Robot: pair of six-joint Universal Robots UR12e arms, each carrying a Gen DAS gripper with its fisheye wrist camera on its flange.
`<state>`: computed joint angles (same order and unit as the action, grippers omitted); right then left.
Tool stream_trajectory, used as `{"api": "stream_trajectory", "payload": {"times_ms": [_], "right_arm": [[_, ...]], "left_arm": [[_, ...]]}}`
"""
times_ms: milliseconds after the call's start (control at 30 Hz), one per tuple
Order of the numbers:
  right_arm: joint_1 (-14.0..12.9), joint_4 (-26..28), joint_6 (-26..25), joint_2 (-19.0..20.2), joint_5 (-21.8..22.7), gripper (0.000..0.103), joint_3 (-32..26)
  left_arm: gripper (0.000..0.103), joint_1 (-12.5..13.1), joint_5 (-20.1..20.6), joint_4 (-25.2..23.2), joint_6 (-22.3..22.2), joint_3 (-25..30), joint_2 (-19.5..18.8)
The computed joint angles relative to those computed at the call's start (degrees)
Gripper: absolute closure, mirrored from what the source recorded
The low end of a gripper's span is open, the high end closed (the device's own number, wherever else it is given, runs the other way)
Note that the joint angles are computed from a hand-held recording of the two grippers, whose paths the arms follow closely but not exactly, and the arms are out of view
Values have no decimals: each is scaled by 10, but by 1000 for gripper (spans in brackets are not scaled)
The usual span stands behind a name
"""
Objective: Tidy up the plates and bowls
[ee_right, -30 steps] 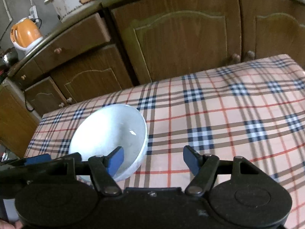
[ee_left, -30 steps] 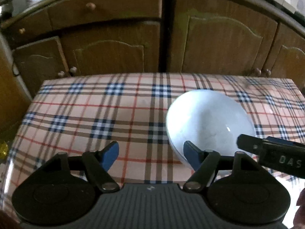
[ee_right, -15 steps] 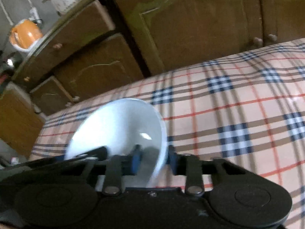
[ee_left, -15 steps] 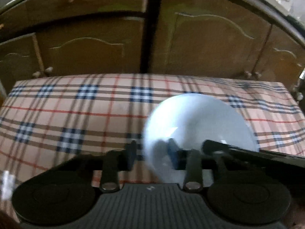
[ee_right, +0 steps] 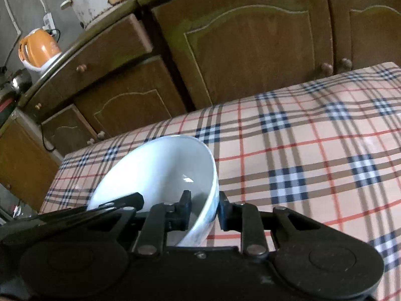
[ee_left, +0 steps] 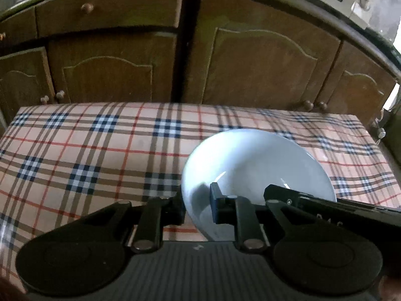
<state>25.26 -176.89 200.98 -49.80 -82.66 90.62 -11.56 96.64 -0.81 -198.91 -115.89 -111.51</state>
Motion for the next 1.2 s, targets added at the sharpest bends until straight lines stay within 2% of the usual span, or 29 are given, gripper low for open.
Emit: {"api": "stream_trajectory", "payload": {"times_ms": [467,1200], "right_arm": [[-19,-33,0,-61,-31,75,67],[-52,-91,16,-126,-49,74,149]], "left_arm": [[84,-44,14,-6,3,15,17],[83,-101,44,-15,19,49,15]]}}
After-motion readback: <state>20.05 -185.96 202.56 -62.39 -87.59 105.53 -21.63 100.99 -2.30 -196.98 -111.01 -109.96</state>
